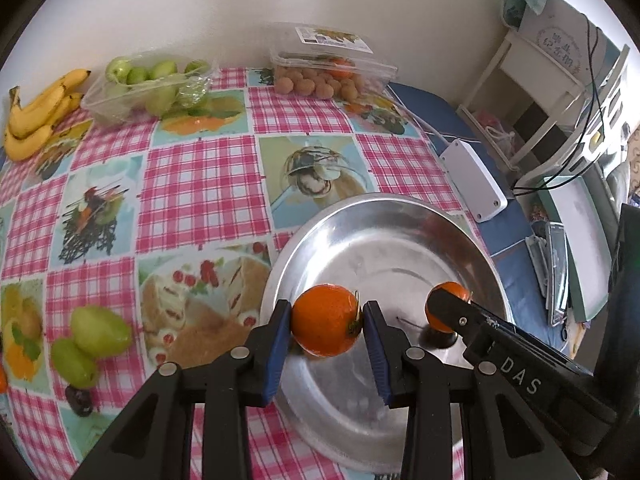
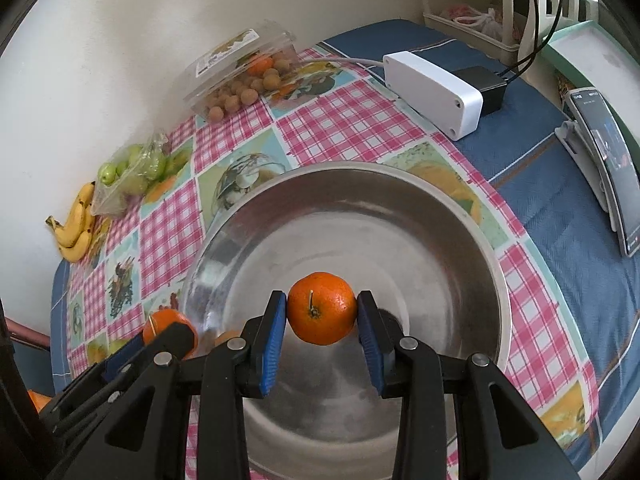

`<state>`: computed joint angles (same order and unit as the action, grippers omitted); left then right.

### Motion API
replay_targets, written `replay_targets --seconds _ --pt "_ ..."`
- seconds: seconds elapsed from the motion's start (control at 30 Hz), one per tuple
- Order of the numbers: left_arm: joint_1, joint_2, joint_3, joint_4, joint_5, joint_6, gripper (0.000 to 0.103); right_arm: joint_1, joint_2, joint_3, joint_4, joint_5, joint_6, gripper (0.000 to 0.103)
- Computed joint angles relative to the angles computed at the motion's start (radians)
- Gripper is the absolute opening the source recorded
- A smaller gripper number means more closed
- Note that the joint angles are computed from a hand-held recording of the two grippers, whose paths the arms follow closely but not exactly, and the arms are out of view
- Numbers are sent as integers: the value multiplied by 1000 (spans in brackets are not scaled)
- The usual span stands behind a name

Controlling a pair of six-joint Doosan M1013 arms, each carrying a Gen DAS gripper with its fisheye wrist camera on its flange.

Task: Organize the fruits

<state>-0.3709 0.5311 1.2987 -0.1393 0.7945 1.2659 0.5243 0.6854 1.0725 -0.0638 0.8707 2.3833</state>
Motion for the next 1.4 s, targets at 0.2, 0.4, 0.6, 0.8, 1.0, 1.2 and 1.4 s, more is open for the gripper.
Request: replay_targets --seconds 0.2,0.4,0.6,0.8,1.0,1.2,1.4 --pt "1 33 -33 -13 12 16 39 -4 20 -29 -31 36 14 38" --pt "0 54 -53 -22 22 25 39 -8 36 -48 -36 63 15 38" --pt "0 69 -74 -22 35 29 39 -8 45 -55 -41 81 20 38" --pt "0 80 -83 -26 51 29 39 -9 55 -69 -40 108 27 38" --pt "3 90 -89 -29 69 24 39 -7 61 -78 -45 120 29 39" --pt "4 89 -90 -32 79 23 39 -8 62 -79 -40 120 30 39" --pt "4 83 -90 -34 84 30 41 -9 62 -81 -33 126 28 39"
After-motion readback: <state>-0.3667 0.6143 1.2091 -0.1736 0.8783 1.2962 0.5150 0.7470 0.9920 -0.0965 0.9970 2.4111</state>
